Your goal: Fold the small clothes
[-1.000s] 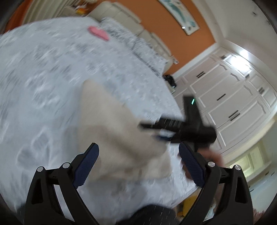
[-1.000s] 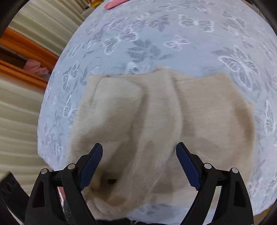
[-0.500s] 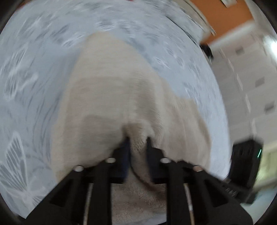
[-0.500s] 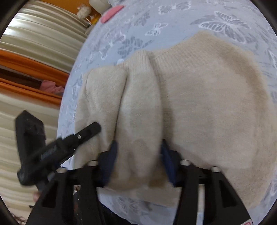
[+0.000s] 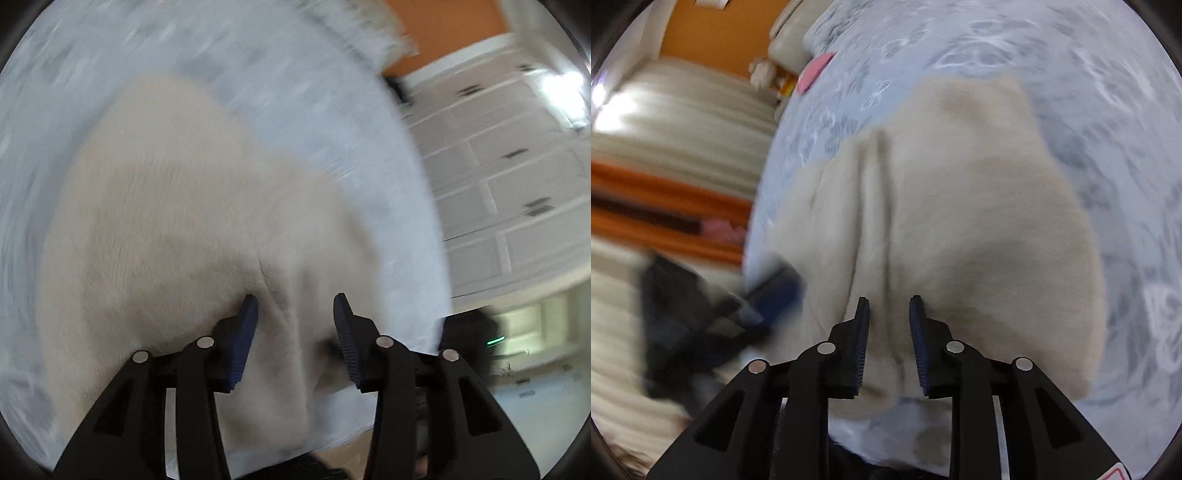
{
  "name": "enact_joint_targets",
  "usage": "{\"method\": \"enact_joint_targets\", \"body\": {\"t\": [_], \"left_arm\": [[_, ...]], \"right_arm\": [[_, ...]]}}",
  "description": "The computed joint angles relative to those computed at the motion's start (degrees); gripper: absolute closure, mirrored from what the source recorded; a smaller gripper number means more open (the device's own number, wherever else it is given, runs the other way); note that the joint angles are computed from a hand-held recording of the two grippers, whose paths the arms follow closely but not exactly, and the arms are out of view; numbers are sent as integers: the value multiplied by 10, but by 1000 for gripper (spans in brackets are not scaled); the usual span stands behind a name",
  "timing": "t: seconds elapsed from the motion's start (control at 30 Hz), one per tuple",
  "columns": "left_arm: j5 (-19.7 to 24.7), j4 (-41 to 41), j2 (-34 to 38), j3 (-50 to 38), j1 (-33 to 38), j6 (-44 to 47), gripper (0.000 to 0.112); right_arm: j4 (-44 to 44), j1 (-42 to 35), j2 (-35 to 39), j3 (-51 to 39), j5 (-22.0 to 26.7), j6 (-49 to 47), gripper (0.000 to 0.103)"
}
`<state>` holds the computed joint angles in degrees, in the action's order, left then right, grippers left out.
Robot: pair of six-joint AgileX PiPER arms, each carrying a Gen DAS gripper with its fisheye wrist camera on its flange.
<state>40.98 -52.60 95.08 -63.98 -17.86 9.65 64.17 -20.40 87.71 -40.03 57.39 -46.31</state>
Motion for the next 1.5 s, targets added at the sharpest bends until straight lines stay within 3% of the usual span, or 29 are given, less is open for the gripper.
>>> {"method": "enact_joint_targets", "body": {"t": [0.03,0.07,0.1,0.17,0.3,0.37,0.53,0.57,0.63,0.67,0.87,0.97,1.07,1.2,1.23,1.3,1.4,1.5], "left_arm": [[-16,-36,-22,34,8,22,65],[-29,-93,-47,68,18,66,52],[-30,-150,-71,100,33,121,38],[-44,-199,-128,151,50,172,25],[-38,-199,-214,213,83,193,23],[-7,-202,-258,254,129,207,22],[79,-171,-289,295,247,232,22],[98,-171,-296,306,270,238,22],[130,-164,-309,324,314,246,22],[155,-156,-319,332,345,254,22],[203,-132,-356,320,401,260,21],[204,-133,-369,307,396,259,19],[198,-146,-366,305,380,256,19],[144,-158,-347,302,305,240,19],[128,-159,-341,300,283,236,19],[91,-156,-327,291,230,221,19],[34,-141,-291,261,148,191,19],[-7,-128,-245,225,94,161,19]], "right_arm": [[5,-19,-8,0,11,-2,57],[4,-26,-17,-2,11,1,35],[1,-27,-24,-9,6,10,25],[4,-19,-10,-32,20,18,25],[-22,54,36,-106,14,82,23],[-44,82,35,-110,4,100,23],[-97,219,71,-182,-45,208,23],[-112,247,74,-198,-57,230,26],[-156,291,74,-227,-78,267,69],[-176,312,80,-254,-73,288,84],[-179,344,34,-393,-12,327,87],[-149,298,10,-450,26,309,87],[-148,219,-21,-433,39,270,87],[-251,114,-9,-312,10,252,87],[-263,87,16,-259,-19,233,87],[-219,30,59,-183,-53,163,87],[-92,-40,68,-148,-15,68,87],[-116,-21,48,-160,-22,65,86]]}}
